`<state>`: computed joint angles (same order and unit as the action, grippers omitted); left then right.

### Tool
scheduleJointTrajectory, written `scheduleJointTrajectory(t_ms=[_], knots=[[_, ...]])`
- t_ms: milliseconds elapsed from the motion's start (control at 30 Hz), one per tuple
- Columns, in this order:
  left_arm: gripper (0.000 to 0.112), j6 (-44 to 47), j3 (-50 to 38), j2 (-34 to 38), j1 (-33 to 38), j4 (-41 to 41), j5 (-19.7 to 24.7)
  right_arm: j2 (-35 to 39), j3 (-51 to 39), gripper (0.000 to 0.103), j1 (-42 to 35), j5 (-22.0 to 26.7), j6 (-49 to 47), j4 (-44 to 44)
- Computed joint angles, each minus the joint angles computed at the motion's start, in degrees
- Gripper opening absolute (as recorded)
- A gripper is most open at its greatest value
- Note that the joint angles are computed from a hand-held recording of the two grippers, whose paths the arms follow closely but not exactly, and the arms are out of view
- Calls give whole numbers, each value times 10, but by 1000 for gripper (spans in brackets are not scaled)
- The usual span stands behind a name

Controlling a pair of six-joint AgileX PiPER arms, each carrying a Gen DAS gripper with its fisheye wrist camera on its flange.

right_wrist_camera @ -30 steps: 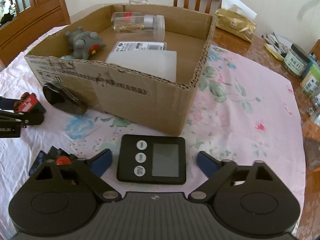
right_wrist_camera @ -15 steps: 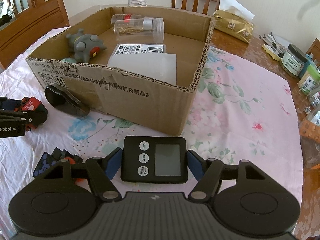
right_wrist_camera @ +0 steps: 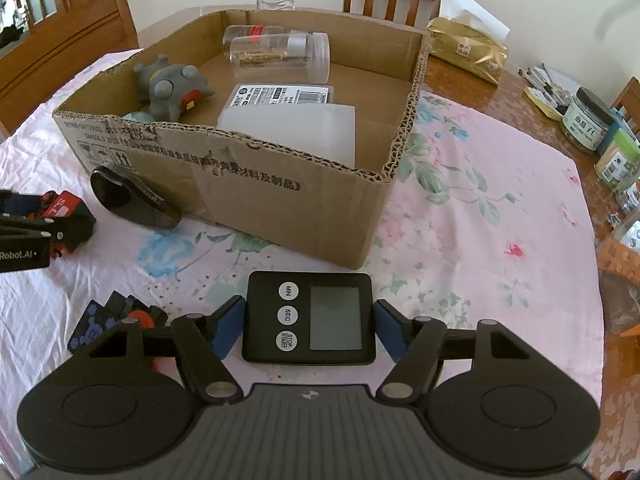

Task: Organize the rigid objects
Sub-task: 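Carry the red train into the box and open the left tool while the right tool carries the timer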

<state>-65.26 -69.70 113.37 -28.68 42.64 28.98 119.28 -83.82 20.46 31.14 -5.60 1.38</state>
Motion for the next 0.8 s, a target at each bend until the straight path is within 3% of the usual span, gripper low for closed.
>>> scheduleJointTrajectory(t_ms=[567,800], knots=[[48,333,-16,-73,29,-192,14,-41,-17,74,-22,65,-103,56],[48,424,-54,-96,31,-258,30,-69,-42,74,-41,101,-143,84]])
